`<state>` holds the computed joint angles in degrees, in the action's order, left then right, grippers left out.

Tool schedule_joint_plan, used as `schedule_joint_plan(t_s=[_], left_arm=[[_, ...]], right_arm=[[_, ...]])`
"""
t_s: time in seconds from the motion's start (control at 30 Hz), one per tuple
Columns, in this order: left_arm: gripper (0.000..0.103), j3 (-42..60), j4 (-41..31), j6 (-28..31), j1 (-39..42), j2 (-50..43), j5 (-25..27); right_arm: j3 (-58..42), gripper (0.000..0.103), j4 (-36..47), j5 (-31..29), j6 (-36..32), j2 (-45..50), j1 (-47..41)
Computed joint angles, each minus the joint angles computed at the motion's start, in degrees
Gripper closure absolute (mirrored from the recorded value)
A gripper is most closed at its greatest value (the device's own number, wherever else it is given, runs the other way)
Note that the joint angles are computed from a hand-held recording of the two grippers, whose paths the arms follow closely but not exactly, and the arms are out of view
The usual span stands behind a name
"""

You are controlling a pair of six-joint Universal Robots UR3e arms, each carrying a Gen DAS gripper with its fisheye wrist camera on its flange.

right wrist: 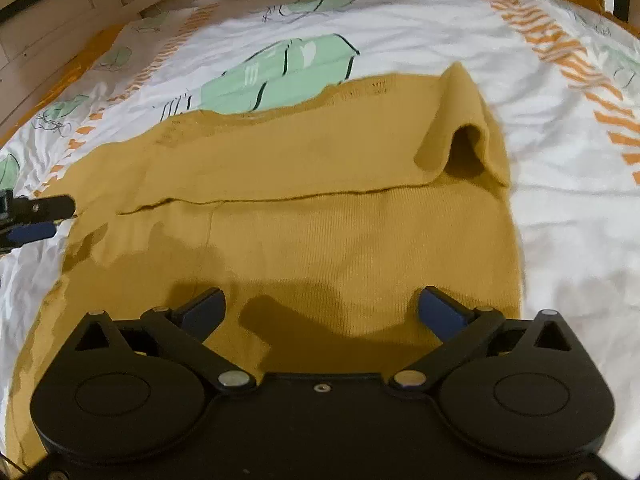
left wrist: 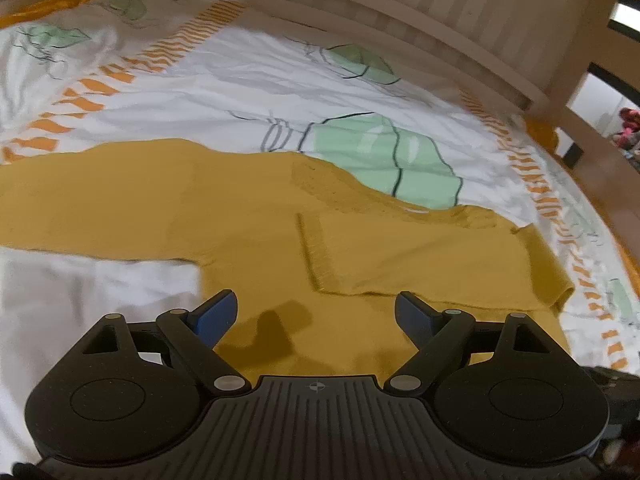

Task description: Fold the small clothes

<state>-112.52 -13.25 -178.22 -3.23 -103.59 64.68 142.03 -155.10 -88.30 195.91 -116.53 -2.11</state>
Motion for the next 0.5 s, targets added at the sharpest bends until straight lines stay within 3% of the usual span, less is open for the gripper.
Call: schedule_joint_plan(t_s=[0.13,0.3,0.5], left_arm=[[0.017,5.4,-0.8,-1.9,-2.3,-4.7,2.1],[0.018,12.9,-3.3,-4.0,-4.8,-10.4,4.0],[0.029,22.8,-9.5,-4.7,-7.3,-16.9,5.9]], right_arm=[[-0.4,0.0,1.7,0.7,-1.1,-0.5,0.1],[-0.8,0.0,6.1,8.6,-2.7,-5.4,-3.5],[-3.3,0.0,6.7,9.3,-2.4,-4.8,-1.0]])
